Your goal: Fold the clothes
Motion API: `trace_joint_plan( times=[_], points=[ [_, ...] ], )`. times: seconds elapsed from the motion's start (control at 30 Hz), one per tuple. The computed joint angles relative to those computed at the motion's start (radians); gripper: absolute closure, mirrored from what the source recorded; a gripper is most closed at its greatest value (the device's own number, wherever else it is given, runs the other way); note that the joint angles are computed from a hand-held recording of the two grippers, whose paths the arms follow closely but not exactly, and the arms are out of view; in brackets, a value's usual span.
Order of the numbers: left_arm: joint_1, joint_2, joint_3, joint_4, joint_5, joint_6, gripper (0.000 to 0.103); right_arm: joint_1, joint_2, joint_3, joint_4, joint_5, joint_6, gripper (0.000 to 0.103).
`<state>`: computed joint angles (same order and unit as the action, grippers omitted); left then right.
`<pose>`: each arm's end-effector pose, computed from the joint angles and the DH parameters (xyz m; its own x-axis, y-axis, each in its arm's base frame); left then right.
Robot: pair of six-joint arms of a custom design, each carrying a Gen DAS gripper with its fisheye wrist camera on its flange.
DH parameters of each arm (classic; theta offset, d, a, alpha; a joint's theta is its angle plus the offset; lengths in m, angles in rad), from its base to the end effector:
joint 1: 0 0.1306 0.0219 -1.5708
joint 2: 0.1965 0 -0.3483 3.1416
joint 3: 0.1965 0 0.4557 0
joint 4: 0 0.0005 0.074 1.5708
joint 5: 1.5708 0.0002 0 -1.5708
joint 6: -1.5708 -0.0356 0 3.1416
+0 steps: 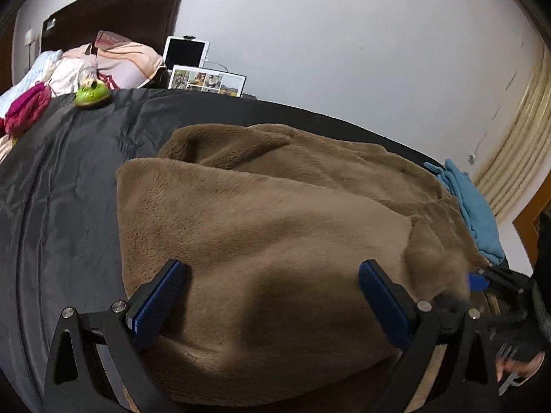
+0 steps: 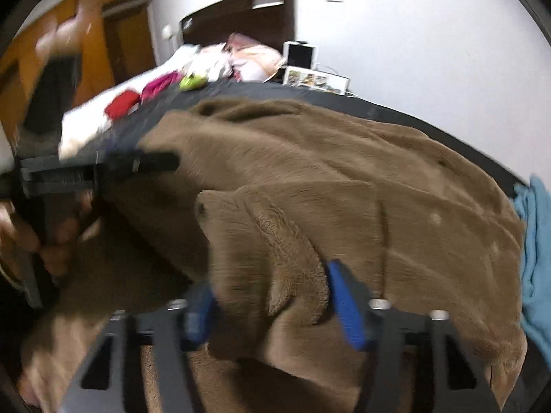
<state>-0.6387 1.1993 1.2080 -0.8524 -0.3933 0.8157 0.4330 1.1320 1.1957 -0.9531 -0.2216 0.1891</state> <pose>0.3995 -0.2803 0.3976 -0.6631 -0.3453 -0.6641 -0.1996 0.9367 -0.2878 0.4158 0.2003 0.4132 -0.5919 -0.4756 -0.6507 -0.6580 0.7514 0.0493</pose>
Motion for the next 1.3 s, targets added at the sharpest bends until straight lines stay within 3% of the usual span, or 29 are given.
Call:
trace_joint_plan(
  times=[0.07, 0.2, 0.33, 0.53, 0.6, 0.67, 0.77, 0.93, 1.13, 1.3],
  points=[
    [-0.002, 0.0, -0.001, 0.0, -0.005, -0.001, 0.001, -0.043, -0.007, 0.008, 0.002, -0.025, -0.038, 0.065],
    [-0.009, 0.029, 0.023, -0.033, -0.022, -0.01, 0.001, -0.126, -0.012, 0.022, 0.013, -0.044, -0.101, 0.065],
    [-0.013, 0.042, 0.034, -0.051, -0.036, -0.017, 0.001, -0.203, 0.029, 0.051, -0.026, -0.172, -0.139, 0.065],
    [-0.013, 0.04, 0.031, -0.052, -0.038, -0.013, 0.001, -0.279, 0.064, 0.054, -0.075, -0.455, -0.189, 0.033],
    [-0.015, 0.044, 0.036, -0.06, -0.044, -0.014, 0.001, -0.296, 0.073, 0.052, -0.085, -0.535, -0.205, 0.03],
    [-0.018, 0.049, 0.043, -0.069, -0.05, -0.014, 0.001, -0.292, 0.072, 0.051, -0.076, -0.547, -0.223, 0.03],
    [-0.021, 0.049, 0.047, -0.07, -0.054, -0.013, 0.001, -0.274, 0.057, 0.049, -0.056, -0.509, -0.232, 0.03],
    [-0.019, 0.05, 0.046, -0.069, -0.053, -0.015, 0.001, -0.194, -0.013, 0.021, 0.012, -0.335, -0.188, 0.029],
    [-0.017, 0.045, 0.037, -0.056, -0.048, -0.016, 0.001, -0.032, -0.126, -0.053, 0.057, -0.098, -0.012, 0.024],
    [-0.018, 0.041, 0.029, -0.046, -0.047, -0.019, 0.001, 0.09, -0.082, -0.045, 0.049, 0.022, 0.012, 0.024]
  ],
)
